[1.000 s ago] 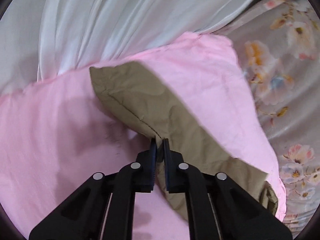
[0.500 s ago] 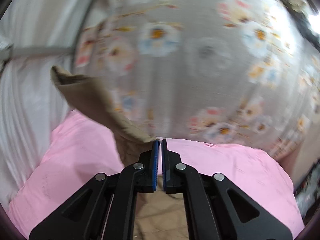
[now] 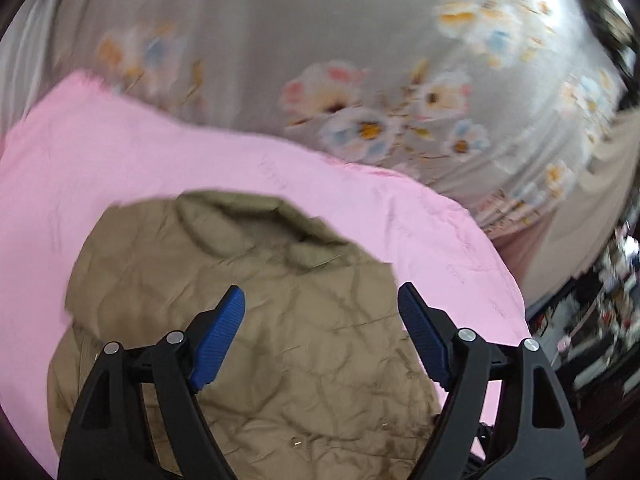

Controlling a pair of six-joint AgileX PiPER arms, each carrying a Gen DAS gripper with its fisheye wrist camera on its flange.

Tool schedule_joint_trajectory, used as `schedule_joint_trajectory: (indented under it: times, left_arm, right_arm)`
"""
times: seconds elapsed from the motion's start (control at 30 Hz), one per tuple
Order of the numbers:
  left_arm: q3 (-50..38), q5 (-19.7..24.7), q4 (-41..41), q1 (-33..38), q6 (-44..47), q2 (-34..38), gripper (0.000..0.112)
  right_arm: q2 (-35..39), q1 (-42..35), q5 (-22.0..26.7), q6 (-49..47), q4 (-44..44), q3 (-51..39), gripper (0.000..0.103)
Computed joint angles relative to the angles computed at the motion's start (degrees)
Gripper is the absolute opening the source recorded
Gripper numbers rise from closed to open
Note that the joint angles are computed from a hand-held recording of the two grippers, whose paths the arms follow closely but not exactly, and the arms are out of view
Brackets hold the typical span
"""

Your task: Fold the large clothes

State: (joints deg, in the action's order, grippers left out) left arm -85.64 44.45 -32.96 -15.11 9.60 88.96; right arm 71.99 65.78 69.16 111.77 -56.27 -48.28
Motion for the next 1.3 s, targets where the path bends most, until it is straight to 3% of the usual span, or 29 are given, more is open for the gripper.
schedule_joint_trajectory:
  times: [0.07, 0.27, 0.4, 0.43, 0.5, 0.53, 0.57, 0.67, 0.73, 0.83, 0.97, 1.17, 1.3]
  left_arm:
    - [1.5, 1.9, -3.6, 6.3, 2.0, 2.1, 0.076]
    - [5.1, 3.3, -7.1, 21.0, 5.6, 7.6, 0.076]
    - [2.9, 9.3, -14.1, 28.0, 7.7, 14.9, 0.076]
    - [2.1, 10.9, -16.0, 29.2, 8.2, 16.6, 0.075]
    - [0.3, 13.6, -20.0, 30.8, 8.5, 19.8, 0.073]
    - [-1.1, 14.8, -21.5, 31.4, 8.1, 21.4, 0.069]
    - [-2.2, 15.4, -22.5, 31.8, 7.7, 22.3, 0.067]
    - [-6.0, 16.9, -24.6, 31.6, 5.3, 24.1, 0.049]
    - [-8.9, 17.2, -23.8, 30.8, 3.2, 24.3, 0.017]
    - [-9.7, 13.0, -19.2, 27.9, 1.7, 22.1, 0.006]
    - [-4.2, 3.1, -9.6, 21.8, 1.9, 17.2, 0.003]
    - [3.6, -8.0, 4.8, 14.4, -2.0, 17.5, 0.002]
    - [9.1, -15.9, 10.3, 11.4, -3.1, 15.7, 0.003]
  right_arm:
    - [-1.2, -2.5, -4.8, -0.5, 0.2, 0.9, 0.059]
    - [3.5, -15.4, -28.8, -7.2, 4.7, -1.1, 0.066]
    - [10.5, -20.3, -35.4, -11.6, 9.2, -5.0, 0.066]
    - [11.9, -21.3, -36.5, -13.1, 10.4, -6.0, 0.064]
    - [14.3, -22.1, -35.5, -16.9, 12.3, -9.1, 0.042]
    - [15.1, -22.3, -33.7, -20.0, 13.4, -11.2, 0.020]
    - [15.3, -22.8, -33.1, -22.9, 14.1, -12.9, 0.008]
    - [14.3, -22.3, -27.8, -28.2, 11.2, -20.0, 0.004]
    - [13.5, -20.8, -22.7, -30.9, 6.8, -26.1, 0.004]
    - [12.9, -19.7, -18.8, -35.1, 2.7, -32.7, 0.003]
    - [15.8, -20.2, -13.6, -36.8, 0.1, -32.9, 0.003]
    - [19.2, -29.6, -25.2, -33.7, 9.0, -18.0, 0.003]
    - [20.6, -30.6, -29.7, -30.3, 7.6, -14.0, 0.005]
